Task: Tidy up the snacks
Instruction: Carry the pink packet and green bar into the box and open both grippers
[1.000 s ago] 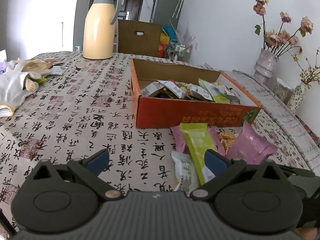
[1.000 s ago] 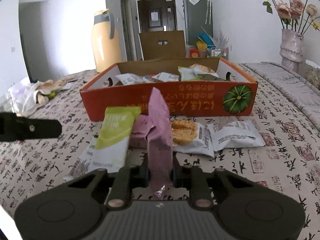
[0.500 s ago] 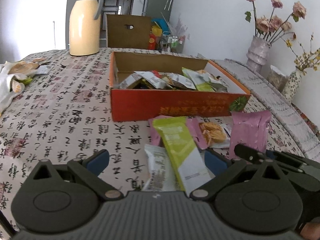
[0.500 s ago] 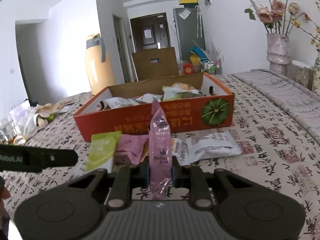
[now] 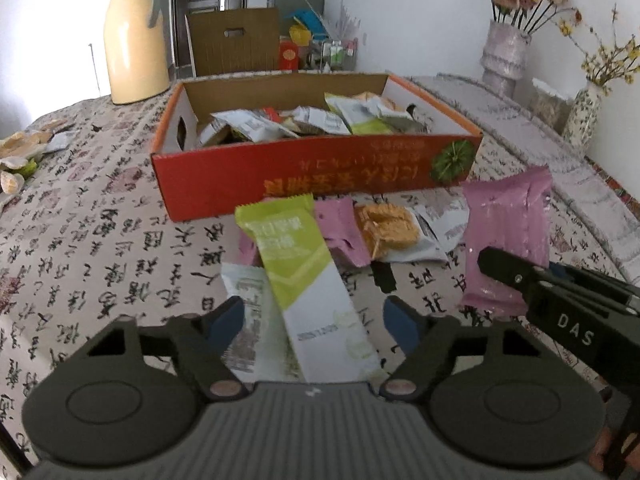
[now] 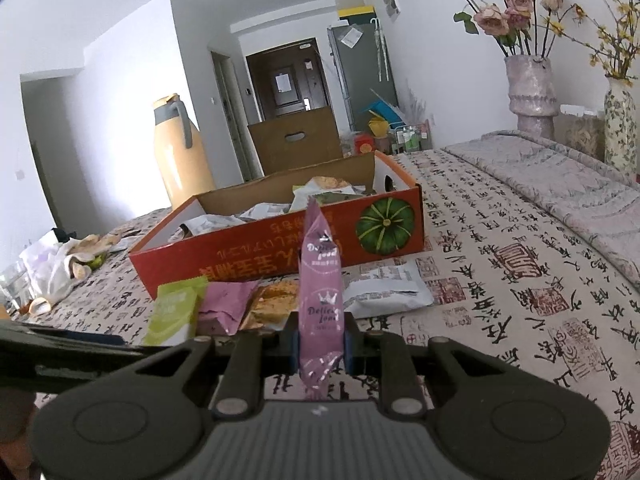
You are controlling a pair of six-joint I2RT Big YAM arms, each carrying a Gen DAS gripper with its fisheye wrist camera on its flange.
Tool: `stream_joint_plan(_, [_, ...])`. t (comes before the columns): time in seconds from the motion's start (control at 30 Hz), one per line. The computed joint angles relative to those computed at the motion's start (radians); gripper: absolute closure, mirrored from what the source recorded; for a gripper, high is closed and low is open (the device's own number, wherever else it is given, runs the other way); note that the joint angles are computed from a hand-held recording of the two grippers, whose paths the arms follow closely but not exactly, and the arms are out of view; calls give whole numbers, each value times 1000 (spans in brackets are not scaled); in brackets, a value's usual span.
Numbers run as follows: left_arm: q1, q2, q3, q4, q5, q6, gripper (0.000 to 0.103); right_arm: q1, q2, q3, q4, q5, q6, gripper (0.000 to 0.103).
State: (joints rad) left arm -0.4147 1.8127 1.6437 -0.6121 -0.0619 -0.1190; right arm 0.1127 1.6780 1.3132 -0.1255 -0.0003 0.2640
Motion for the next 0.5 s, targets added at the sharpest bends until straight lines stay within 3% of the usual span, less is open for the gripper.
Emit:
stream_joint_plan(0.33, [-21, 36, 42, -45, -53, -28, 53, -14, -7, -24, 33, -38, 6, 84])
stream_joint_plan(0.5, [-27, 43, 51, -49, -84, -52, 59, -15, -11, -30, 38, -48, 6, 84])
